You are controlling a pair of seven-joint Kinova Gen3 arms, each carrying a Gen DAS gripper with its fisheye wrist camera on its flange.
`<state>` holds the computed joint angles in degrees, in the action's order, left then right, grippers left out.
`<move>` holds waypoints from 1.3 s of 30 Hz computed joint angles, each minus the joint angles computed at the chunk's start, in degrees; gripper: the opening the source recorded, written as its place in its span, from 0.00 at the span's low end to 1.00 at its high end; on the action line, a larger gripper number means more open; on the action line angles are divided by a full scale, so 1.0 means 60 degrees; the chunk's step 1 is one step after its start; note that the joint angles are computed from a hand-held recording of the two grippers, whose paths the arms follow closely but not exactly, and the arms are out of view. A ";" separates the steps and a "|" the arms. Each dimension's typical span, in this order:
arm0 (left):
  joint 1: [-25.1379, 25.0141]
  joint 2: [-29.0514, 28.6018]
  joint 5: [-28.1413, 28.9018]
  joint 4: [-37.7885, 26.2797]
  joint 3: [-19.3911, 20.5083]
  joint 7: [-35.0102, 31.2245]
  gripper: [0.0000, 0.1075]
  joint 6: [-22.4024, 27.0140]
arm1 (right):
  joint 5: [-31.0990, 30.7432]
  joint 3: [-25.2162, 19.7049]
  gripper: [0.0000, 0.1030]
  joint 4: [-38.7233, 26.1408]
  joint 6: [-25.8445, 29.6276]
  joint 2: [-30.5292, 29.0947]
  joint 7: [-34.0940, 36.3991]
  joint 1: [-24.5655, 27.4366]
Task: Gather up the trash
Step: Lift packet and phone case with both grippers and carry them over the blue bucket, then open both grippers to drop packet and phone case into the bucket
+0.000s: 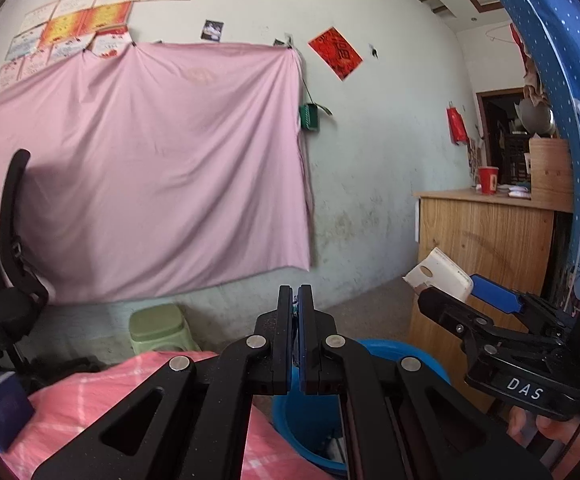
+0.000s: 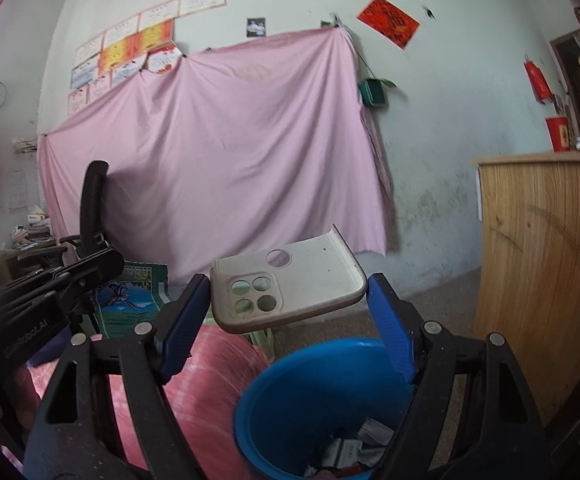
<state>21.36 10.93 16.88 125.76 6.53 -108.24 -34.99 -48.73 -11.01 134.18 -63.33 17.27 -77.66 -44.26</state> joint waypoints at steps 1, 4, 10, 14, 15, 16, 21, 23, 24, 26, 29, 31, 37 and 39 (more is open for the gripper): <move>0.0056 0.0120 0.0091 -0.0133 0.0017 -0.0069 0.01 0.0160 | 0.0088 0.0027 0.94 -0.0004 0.0266 -0.0018 -0.0111 0.0154; 0.0186 0.0500 0.0263 -0.0615 -0.0052 -0.0115 0.01 0.0724 | 0.0137 0.0094 0.94 -0.0045 0.0860 0.0065 -0.0349 0.0384; 0.0038 0.1073 0.0039 -0.1734 -0.0172 0.0445 0.01 0.2381 | 0.0569 0.0364 0.94 -0.0225 0.2134 0.0190 -0.0917 0.0877; -0.0091 0.1467 -0.0301 -0.2384 -0.0188 0.1087 0.01 0.3412 | 0.1041 0.0550 0.94 -0.0407 0.3042 0.0245 -0.1382 0.1226; -0.0069 0.1567 -0.0380 -0.2555 -0.0235 0.1227 0.01 0.3634 | 0.1154 0.0597 0.94 -0.0462 0.3276 0.0257 -0.1459 0.1299; -0.0170 0.1686 -0.0530 -0.2776 -0.0165 0.1416 0.01 0.3956 | 0.1147 0.0657 0.94 -0.0496 0.3390 0.0254 -0.1460 0.1283; -0.0649 0.1959 -0.1154 -0.3564 0.0100 0.2272 0.03 0.5411 | 0.1046 0.0916 0.95 -0.0733 0.4171 0.0224 -0.1358 0.1321; -0.0868 0.2043 -0.1355 -0.3772 0.0288 0.2547 0.08 0.5777 | 0.1107 0.0970 0.95 -0.0779 0.4347 0.0236 -0.1430 0.1354; -0.1143 0.2035 -0.1487 -0.3728 0.0550 0.2640 0.13 0.5820 | 0.1079 0.1016 0.95 -0.0803 0.4437 0.0245 -0.1426 0.1355; -0.1585 0.2045 -0.1687 -0.3678 0.0981 0.2787 0.21 0.5884 | 0.0994 0.1090 0.95 -0.0874 0.4572 0.0249 -0.1388 0.1322; -0.1561 0.2014 -0.1881 -0.3660 0.0910 0.3024 0.23 0.5899 | 0.1121 0.1111 0.95 -0.0852 0.4647 0.0232 -0.1590 0.1399; -0.1539 0.1963 -0.1944 -0.3636 0.0851 0.3184 0.24 0.5889 | 0.1041 0.1164 0.95 -0.0837 0.4637 0.0197 -0.1561 0.1344; -0.1520 0.1701 -0.2148 -0.3238 0.0698 0.3562 0.26 0.5423 | 0.0908 0.1165 0.95 -0.0794 0.4441 0.0162 -0.1502 0.1258; -0.1549 0.1626 -0.2246 -0.3169 0.0690 0.3641 0.27 0.5407 | 0.0740 0.1171 0.95 -0.0812 0.4398 0.0145 -0.1354 0.1160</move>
